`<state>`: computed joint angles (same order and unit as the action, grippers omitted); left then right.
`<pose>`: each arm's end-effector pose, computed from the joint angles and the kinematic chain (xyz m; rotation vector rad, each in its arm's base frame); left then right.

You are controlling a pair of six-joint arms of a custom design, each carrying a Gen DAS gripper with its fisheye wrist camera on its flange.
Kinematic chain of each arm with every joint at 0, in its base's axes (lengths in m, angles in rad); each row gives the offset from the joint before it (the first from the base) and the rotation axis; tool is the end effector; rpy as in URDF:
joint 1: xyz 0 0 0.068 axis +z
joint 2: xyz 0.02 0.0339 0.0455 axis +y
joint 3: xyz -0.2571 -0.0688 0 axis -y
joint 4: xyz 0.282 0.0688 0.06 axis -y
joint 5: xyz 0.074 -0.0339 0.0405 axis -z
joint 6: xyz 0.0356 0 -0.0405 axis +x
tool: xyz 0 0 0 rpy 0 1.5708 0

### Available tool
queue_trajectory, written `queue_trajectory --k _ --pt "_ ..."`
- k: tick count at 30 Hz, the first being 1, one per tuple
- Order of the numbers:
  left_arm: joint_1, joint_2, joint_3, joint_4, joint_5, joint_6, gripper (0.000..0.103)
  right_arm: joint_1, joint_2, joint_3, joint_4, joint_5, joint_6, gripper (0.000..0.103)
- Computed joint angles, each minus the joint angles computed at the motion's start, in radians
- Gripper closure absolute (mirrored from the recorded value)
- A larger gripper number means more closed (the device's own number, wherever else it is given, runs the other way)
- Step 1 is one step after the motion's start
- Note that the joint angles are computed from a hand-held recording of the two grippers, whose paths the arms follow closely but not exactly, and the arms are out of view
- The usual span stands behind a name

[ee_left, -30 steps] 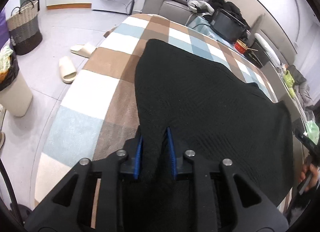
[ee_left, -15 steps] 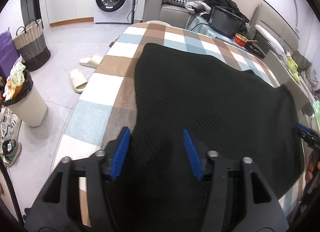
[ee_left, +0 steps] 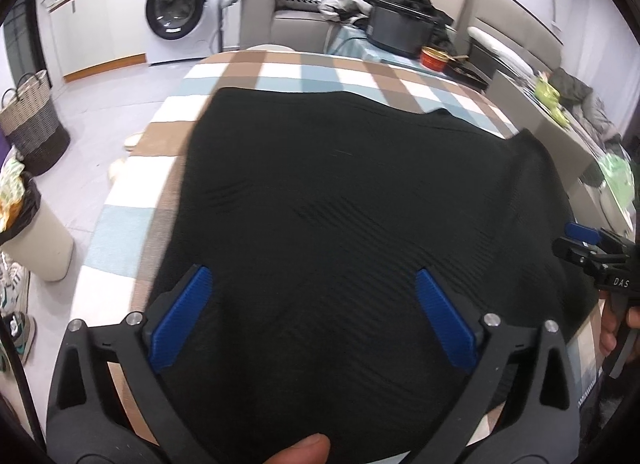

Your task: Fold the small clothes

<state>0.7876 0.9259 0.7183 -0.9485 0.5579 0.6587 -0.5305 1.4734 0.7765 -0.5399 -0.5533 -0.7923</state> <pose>0.1515 0.1254 0.2242 -0.0105 2.4690 -0.1861 0.2544 -0.1275 0.1359 -0.4500 2.4912 0.3047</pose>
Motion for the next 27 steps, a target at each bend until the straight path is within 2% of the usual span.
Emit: queue_trajectory --k 7,16,27 --pt "-0.054 -0.084 -0.051 -0.041 -0.004 0.018 0.001 -0.001 -0.031 -0.063 0.032 0.019 -0.005 0.008" --pt "-0.047 -0.138 -0.100 -0.079 -0.011 0.061 0.001 -0.016 -0.022 -0.117 0.097 0.065 -0.027 0.008" --pt "-0.133 -0.216 -0.160 -0.043 -0.101 -0.008 0.001 -0.039 -0.035 -0.163 0.149 0.080 -0.086 0.005"
